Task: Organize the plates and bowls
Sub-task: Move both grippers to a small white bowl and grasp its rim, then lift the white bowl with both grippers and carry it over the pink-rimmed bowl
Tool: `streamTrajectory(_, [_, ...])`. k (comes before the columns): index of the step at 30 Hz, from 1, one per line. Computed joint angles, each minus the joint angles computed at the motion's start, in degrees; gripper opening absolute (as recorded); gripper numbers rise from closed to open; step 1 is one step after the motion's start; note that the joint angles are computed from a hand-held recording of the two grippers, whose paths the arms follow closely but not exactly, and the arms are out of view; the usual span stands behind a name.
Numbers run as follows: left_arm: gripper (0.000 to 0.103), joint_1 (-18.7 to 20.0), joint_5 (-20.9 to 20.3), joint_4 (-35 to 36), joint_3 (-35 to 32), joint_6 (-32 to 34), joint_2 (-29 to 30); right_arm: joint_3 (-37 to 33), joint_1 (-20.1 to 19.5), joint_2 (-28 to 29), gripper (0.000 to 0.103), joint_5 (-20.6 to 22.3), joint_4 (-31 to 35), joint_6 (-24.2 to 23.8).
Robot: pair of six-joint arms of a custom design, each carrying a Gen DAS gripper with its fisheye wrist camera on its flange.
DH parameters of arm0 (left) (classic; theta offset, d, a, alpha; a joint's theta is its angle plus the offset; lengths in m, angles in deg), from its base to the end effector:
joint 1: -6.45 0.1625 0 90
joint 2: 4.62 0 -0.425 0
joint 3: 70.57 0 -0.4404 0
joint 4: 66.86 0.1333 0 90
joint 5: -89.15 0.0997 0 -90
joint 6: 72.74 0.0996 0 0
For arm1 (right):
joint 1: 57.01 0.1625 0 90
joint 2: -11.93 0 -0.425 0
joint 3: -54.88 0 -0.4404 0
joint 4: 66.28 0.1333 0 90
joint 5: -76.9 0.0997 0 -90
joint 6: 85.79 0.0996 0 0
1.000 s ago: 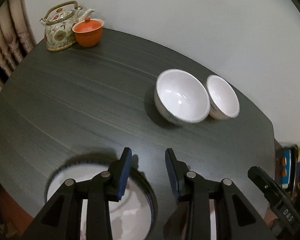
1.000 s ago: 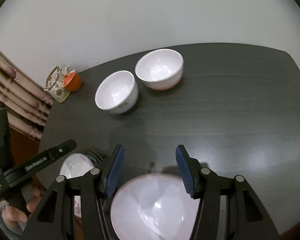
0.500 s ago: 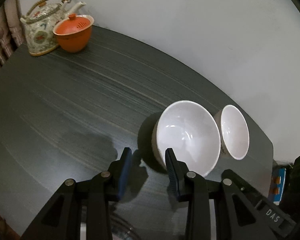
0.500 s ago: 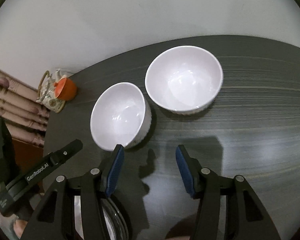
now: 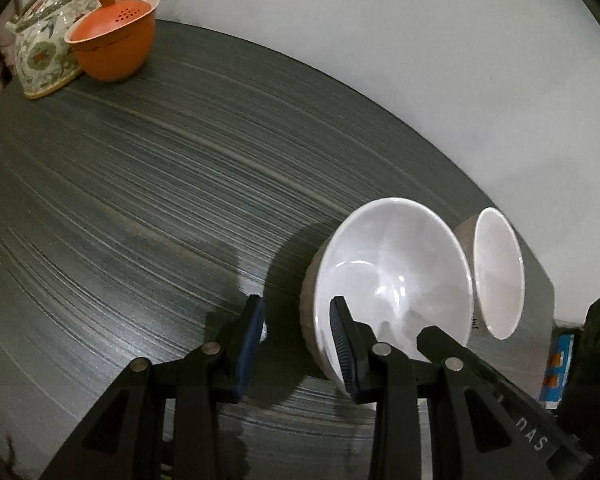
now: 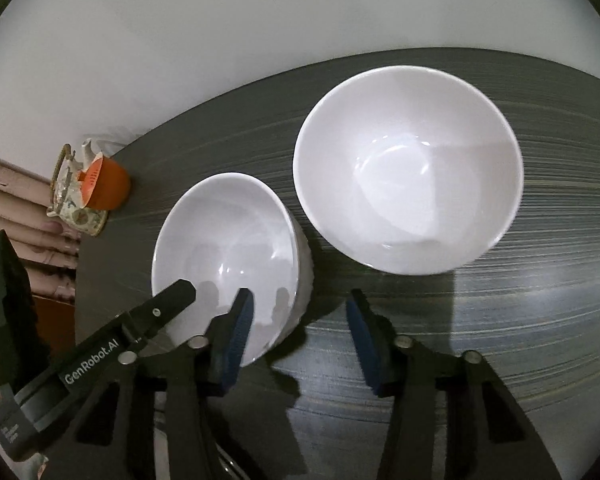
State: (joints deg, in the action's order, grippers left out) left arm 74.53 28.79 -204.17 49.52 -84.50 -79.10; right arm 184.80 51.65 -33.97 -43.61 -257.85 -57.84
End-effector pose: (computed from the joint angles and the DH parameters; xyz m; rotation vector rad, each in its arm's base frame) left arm -0.0263 -0.5543 0.1737 0.2238 2.6352 -0.2403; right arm 0.2264 -0.4118 -0.0221 -0.3311 -2.6754 0.6725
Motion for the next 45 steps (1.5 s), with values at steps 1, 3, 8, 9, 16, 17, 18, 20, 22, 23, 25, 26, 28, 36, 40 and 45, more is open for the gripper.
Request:
streamTrajectory(1, [0.023, 0.2, -0.8, -0.6, 0.1, 0.5, 0.1, -0.1, -0.3, 0.2, 0.036, 0.2, -0.3, -0.2])
streamTrajectory(3, [0.015, 0.3, -2.1, -1.0, 0.1, 0.7, 0.3, 0.0, -0.9, 0.4, 0.021, 1.1, -0.7, -0.9])
streamTrajectory(8, [0.014, -1.3, -1.1, -0.3, 1.6, -0.6, -0.6, -0.1, -0.9, 0.7, 0.019, 2.0, -1.7, -1.4])
streamTrajectory(9, [0.014, -1.6, -1.2, 0.2, 1.7, -0.7, -1.0, 0.1, -0.7, 0.5, 0.019, 1.7, -1.5, -1.4])
streamTrajectory(16, [0.014, -7.0, -0.5, 3.0, 5.5, -2.8, -7.3, 3.0, 2.4, -2.8, 0.019, 0.2, -2.1, -0.5])
streamTrajectory(17, [0.014, -8.2, -0.2, 3.4, 6.2, -3.2, -8.4, 3.2, 2.9, -3.1, 0.019, -0.1, -2.1, -0.4])
streamTrajectory(18, [0.014, -9.6, 0.1, 4.1, 6.9, -3.8, -9.6, 4.2, 3.9, -4.1, 0.019, -0.5, -2.1, 0.3])
streamTrajectory(20, [0.014, -11.5, 0.0, 5.1, 7.8, -4.9, -11.5, 4.9, 5.3, -5.2, 0.019, -0.9, -1.8, 1.9])
streamTrajectory(22, [0.014, -13.8, -0.4, 6.2, 9.2, -6.2, -14.0, 6.3, 7.2, -7.1, 0.019, -1.9, -1.5, 2.9])
streamTrajectory(23, [0.014, -14.6, -0.5, 6.9, 9.6, -6.7, -15.2, 7.0, 8.2, -8.0, 0.019, -2.5, -1.4, 3.4])
streamTrajectory(25, [0.014, -17.2, -0.9, 8.7, 11.3, -8.8, -18.3, 8.7, 10.3, -10.3, 0.019, -3.7, -1.0, 5.1])
streamTrajectory(26, [0.014, -18.6, -1.0, 9.5, 12.1, -10.3, -19.4, 9.4, 11.4, -11.2, 0.019, -4.4, -0.8, 5.9])
streamTrajectory(28, [0.014, -20.5, -1.5, 13.2, 13.3, -11.6, -23.6, 11.1, 14.1, -13.5, 0.019, -6.1, -0.2, 8.0])
streamTrajectory(36, [0.014, -29.8, -3.4, 26.1, 19.0, -18.7, -37.0, 16.9, 23.2, -19.9, 0.019, -10.4, 5.5, 19.6])
streamTrajectory(40, [0.014, -33.0, -4.7, 32.0, 21.2, -22.4, -42.4, 19.0, 27.3, -21.8, 0.019, -12.3, 9.0, 25.1])
streamTrajectory(45, [0.014, -35.0, -6.7, 37.9, 24.0, -25.9, -47.4, 21.1, 31.3, -21.8, 0.020, -12.8, 11.7, 32.9])
